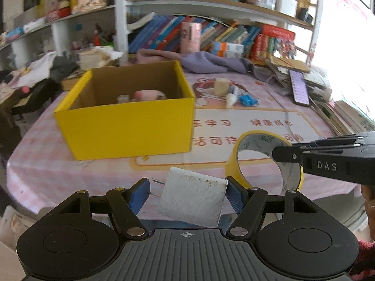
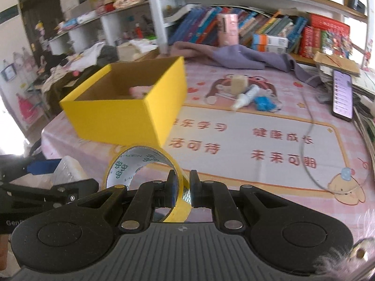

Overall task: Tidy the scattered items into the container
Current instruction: 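Carry the tape roll and charger brick over the yellow box with both tools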

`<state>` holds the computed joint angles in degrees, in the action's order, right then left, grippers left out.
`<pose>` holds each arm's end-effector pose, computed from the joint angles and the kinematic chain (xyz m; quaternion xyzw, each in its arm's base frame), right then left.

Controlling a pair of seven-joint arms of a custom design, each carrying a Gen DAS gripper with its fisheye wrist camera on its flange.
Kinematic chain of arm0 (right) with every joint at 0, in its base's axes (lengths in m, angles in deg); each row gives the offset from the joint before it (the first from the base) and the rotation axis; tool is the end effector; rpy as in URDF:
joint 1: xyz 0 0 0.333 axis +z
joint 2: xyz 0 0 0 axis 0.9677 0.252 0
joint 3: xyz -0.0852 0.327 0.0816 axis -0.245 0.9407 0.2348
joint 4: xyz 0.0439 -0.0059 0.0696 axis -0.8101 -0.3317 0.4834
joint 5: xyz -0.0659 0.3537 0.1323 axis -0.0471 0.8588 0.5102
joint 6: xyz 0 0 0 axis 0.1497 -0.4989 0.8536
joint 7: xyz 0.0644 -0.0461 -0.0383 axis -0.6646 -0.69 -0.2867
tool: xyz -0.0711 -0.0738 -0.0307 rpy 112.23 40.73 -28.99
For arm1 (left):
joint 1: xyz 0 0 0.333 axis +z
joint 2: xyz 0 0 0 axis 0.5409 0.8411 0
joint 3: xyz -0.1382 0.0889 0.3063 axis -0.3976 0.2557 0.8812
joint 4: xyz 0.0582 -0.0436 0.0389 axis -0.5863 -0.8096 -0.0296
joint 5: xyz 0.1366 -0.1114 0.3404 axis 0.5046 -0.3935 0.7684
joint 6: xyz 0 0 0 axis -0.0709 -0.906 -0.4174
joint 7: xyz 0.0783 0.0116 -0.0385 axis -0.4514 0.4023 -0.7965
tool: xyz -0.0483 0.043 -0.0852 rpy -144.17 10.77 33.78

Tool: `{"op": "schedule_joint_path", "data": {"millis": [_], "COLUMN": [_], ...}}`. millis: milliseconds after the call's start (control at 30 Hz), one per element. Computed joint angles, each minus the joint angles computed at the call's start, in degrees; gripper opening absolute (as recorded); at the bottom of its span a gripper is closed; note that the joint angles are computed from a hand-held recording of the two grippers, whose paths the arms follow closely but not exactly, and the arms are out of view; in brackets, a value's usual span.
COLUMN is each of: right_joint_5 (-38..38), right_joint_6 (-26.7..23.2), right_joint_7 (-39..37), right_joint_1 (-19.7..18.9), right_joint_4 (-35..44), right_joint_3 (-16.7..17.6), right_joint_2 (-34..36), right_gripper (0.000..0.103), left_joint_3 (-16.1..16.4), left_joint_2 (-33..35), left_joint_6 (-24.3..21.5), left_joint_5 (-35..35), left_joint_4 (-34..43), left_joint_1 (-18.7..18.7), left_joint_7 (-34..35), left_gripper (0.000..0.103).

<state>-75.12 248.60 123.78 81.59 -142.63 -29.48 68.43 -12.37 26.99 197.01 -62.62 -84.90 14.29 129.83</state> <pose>0.3981 0.0720 0.3802 -0.6567 0.6320 -0.2245 0.3448 0.4030 -0.2161 0.3830 -0.5296 0.7454 -0.3439 0.2136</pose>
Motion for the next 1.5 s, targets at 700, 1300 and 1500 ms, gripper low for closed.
{"op": "schedule_joint_path", "data": {"millis": [700, 1300, 1500], "right_joint_5": [-4.0, -24.8, -33.9], "right_joint_6": [2.0, -4.1, -22.3], "right_joint_7": [-4.2, 9.8, 1.9], "right_joint_1": [4.3, -10.3, -28.0], "right_joint_4": [8.9, 49.9, 65.6], "right_joint_3": [2.8, 11.6, 38.0], "right_joint_2": [4.7, 30.1, 45.5], "right_gripper": [0.01, 0.01, 0.01], "left_joint_3": [0.8, 16.0, 42.6], "left_joint_2": [-3.3, 17.1, 25.4], "left_joint_6": [6.5, -1.6, -15.1], "left_joint_5": [-4.5, -21.8, -25.5], "left_joint_4": [-1.1, 31.4, 39.2], "left_joint_1": [5.1, -8.3, -30.5], "left_joint_7": [2.2, 30.5, 30.2], "left_gripper": [0.07, 0.07, 0.07]}}
